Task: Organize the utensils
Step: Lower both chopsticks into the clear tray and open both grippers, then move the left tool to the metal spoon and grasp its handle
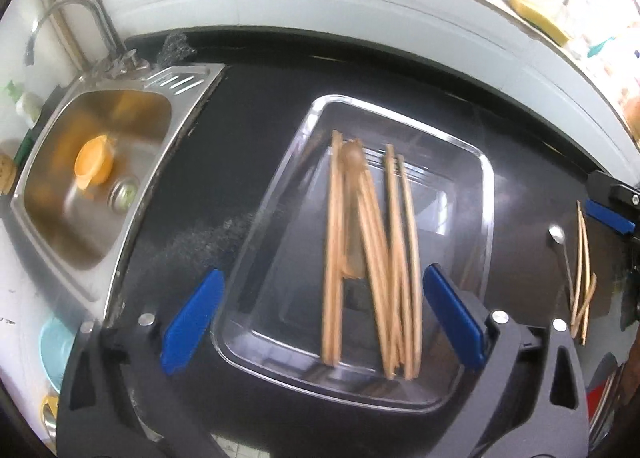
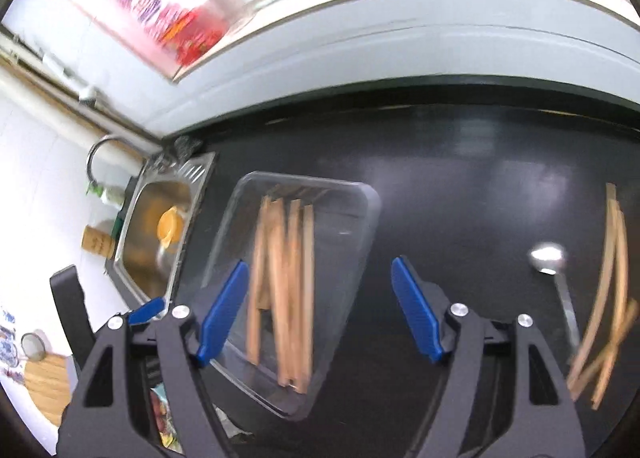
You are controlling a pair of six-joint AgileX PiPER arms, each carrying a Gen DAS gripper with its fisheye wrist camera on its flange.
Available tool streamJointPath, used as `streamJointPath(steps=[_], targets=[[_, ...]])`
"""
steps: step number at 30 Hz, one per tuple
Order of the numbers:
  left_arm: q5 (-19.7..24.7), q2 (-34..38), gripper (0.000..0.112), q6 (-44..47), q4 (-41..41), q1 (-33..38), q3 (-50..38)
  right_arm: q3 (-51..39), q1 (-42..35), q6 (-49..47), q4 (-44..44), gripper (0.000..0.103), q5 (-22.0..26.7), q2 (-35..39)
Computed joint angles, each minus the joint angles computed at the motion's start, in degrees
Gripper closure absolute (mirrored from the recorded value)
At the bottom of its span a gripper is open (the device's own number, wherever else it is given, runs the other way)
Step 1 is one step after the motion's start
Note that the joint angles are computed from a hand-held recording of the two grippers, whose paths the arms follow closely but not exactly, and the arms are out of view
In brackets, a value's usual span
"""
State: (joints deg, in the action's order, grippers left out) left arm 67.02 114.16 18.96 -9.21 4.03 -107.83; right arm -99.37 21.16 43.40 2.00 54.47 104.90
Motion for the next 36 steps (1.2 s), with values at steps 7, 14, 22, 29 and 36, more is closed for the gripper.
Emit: streamJointPath(steps=[7,14,22,29,36], targets=[[-5.8,-9.7,0.015,-1.9,-0.1,-9.2,12.9,27.2,-5.5,4.5,-9.8,0.030,-1.6,-21.8],[-10.1,-12.4,0.015,-15.8,6.1,-27.4,20.8,50.8,-25.4,-6.3,-7.0,0.030,0.7,-42.0],[-10.5,0.1,0.015,-32.3,12.1,-44.0,10.8,60.7,-44.6,-31.0,3.9,0.030,-1.3,-45.3],[-5.5,13.2,0.016,-45.7,21.8,-49.4,-2.7,61.5,-44.7,-35.6,4.0,0.030,-4.5,-41.5],[-0.4,20.1,0.036,-51.0,22.4,-50.8,-11.3,58.4,-41.5,-32.6,3.9,0.035,-9.3,-32.4]])
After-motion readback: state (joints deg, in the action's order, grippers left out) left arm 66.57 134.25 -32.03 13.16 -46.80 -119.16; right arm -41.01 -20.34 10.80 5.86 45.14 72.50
